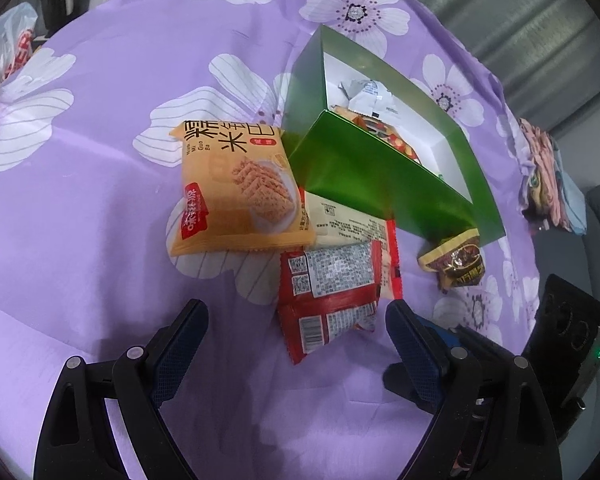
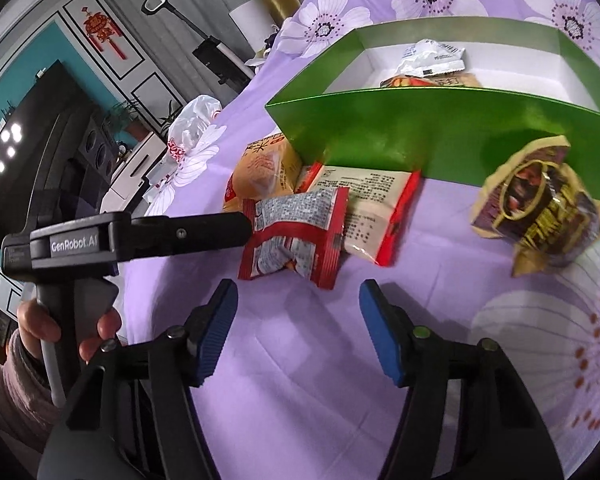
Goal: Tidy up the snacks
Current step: 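Move the left gripper to the red-and-grey snack bag, then grasp the red-and-grey snack bag with the left gripper and lift it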
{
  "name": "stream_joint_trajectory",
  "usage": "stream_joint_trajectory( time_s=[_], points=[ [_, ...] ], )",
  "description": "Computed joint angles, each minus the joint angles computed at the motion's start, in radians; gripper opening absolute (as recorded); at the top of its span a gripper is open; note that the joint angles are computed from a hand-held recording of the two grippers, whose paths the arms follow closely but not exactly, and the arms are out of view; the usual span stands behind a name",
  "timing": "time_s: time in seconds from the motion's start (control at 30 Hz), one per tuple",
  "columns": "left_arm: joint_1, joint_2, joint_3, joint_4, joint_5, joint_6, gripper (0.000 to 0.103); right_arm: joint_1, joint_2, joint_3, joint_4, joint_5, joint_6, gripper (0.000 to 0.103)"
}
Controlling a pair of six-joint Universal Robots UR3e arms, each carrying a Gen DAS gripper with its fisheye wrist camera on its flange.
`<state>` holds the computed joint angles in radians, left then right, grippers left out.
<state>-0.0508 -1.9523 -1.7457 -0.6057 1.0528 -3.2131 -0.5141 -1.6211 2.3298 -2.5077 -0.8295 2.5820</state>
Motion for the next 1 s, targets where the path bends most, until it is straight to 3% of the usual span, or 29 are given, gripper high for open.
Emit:
stream_joint_trajectory(
  time_s=[0.33,0.5,0.73,0.9,0.93,1.0],
  points=[
    [-0.023,-0.046,0.052,0.010,0.011,0.010,0.090,0.040,0.111,-0.049,-0.073,0.013,0.052,0.061],
    [-0.029,-0.060,0.056,0.038,0.034,-0.017,0.067,0.068,0.142,-0.075,-0.099,-0.003,0.071,0.050],
    [-0.028,-0.070,0.063,0.031,-0.004,-0.010,0.057,0.065,0.149,-0.087,-0.081,-0.011,0.056,0.038],
    [-0.036,-0.065,0.061,0.037,0.015,-0.012,0.054,0.073,0.140,-0.082,-0.095,-0.030,0.059,0.033],
    [-0.036,-0.061,0.057,0.042,0.020,-0.011,0.053,0.075,0.135,-0.078,-0.102,-0.036,0.060,0.026],
    [-0.043,-0.046,0.044,0.062,0.042,-0.002,0.047,0.081,0.134,-0.074,-0.115,-0.049,0.060,0.024]
  ],
)
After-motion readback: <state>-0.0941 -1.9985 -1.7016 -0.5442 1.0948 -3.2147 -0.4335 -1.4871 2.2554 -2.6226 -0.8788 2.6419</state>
